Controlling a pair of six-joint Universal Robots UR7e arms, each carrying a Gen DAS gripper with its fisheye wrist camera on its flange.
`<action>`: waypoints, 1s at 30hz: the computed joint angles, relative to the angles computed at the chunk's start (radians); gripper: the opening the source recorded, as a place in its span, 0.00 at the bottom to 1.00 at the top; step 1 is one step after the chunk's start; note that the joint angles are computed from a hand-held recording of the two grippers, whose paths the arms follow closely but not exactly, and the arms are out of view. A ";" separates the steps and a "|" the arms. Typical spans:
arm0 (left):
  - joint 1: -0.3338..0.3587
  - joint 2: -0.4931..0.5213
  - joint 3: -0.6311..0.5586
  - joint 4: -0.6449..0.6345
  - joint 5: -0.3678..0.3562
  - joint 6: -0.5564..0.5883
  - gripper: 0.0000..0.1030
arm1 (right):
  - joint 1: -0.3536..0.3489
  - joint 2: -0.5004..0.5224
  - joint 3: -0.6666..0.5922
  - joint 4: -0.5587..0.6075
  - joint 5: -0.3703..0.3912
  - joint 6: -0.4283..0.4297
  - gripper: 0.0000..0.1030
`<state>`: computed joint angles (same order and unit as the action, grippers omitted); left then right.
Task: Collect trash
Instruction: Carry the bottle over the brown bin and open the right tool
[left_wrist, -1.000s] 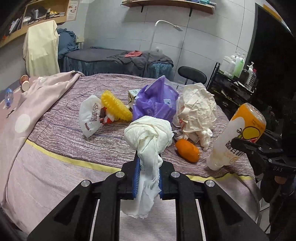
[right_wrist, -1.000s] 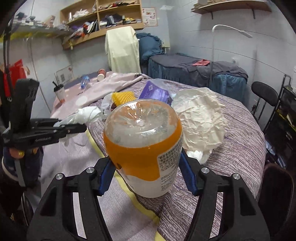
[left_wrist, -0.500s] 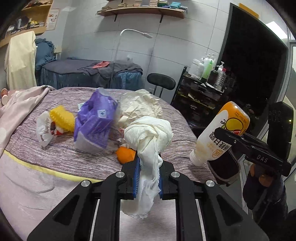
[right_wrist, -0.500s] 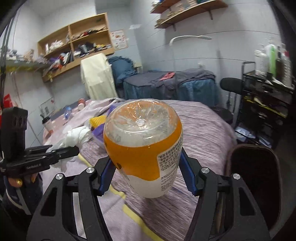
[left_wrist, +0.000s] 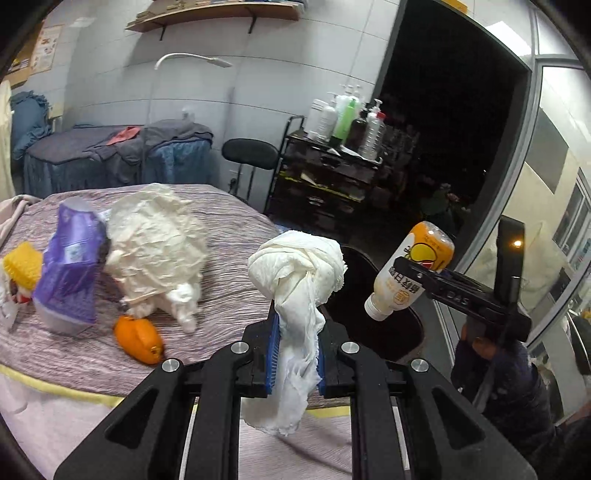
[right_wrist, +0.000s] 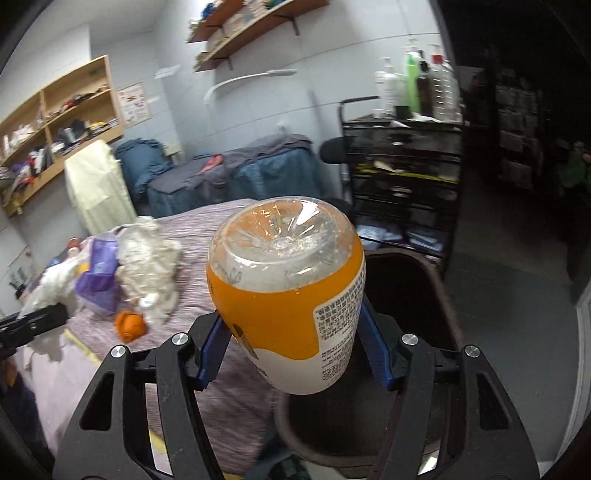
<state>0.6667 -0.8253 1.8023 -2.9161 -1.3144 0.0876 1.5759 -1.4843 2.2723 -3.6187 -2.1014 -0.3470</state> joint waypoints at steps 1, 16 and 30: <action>-0.003 0.008 -0.005 0.005 -0.007 -0.001 0.15 | -0.016 0.002 -0.005 -0.005 -0.016 0.001 0.62; -0.030 0.116 -0.097 0.087 -0.063 0.005 0.15 | -0.224 0.078 -0.073 0.079 -0.092 0.084 0.62; -0.031 0.169 -0.155 0.161 -0.084 0.004 0.15 | -0.240 0.075 -0.036 0.124 -0.079 0.150 0.71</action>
<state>0.6360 -0.6565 1.6473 -2.7546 -1.3984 0.0919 1.3355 -1.4095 2.2364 -3.4951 -2.1807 -0.1972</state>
